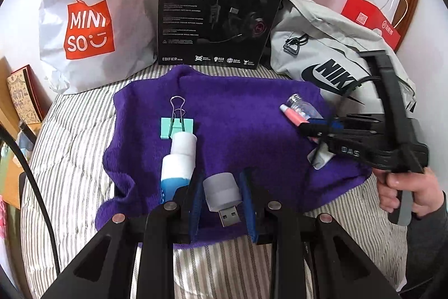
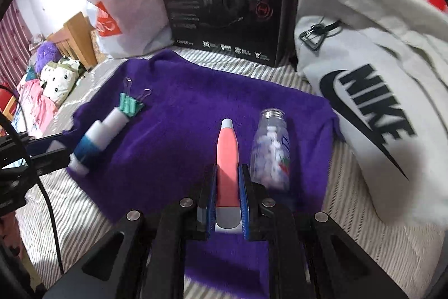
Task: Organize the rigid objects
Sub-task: 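Place the USB light beside the cylinder while the right tool sets the pink tube beside the pill bottle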
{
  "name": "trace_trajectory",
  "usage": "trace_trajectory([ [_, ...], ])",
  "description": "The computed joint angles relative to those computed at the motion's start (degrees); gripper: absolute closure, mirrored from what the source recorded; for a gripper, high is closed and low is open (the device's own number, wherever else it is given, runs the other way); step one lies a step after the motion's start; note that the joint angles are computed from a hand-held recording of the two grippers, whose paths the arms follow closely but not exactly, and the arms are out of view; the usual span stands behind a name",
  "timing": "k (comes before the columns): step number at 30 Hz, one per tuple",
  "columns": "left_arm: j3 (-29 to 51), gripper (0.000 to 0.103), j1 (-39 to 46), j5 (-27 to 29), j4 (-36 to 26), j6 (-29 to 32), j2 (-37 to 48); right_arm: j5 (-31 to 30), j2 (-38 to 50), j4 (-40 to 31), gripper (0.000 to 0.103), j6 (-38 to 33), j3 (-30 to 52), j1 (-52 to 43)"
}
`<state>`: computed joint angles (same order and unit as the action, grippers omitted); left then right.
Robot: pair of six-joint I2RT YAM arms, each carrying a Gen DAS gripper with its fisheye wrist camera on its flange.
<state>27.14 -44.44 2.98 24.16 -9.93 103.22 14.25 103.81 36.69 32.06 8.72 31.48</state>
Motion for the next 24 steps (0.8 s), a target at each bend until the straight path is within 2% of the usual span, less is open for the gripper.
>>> trace_trajectory([
  [3, 1.5, 0.078, 0.83, 0.5, 0.13, 0.49, 1.84, -2.74, 6.66, 1.3, 0.088, -2.67, 4.15, -3.62],
  [8, 3.26, 0.078, 1.8, 1.4, 0.32, 0.9, 4.06, -3.67, 12.02, 1.65, 0.088, -4.32, 8.1, -4.79],
  [20, 5.82, 0.078, 0.26, 0.78, -0.68, 0.73, 6.21, -3.88, 12.74, -0.39, 0.086, -8.7, 9.93, -5.58],
  [22, 6.2, 0.078, 0.5, 0.8, -0.62, 0.92, 6.8, -5.52, 12.2, -0.84, 0.075, -9.38, 9.71, -6.28],
  [24, 6.45, 0.078, 0.93, 1.23, 0.02, 1.08, 7.46, -6.02, 10.87, -0.01, 0.069, -8.96, 7.87, -6.23],
])
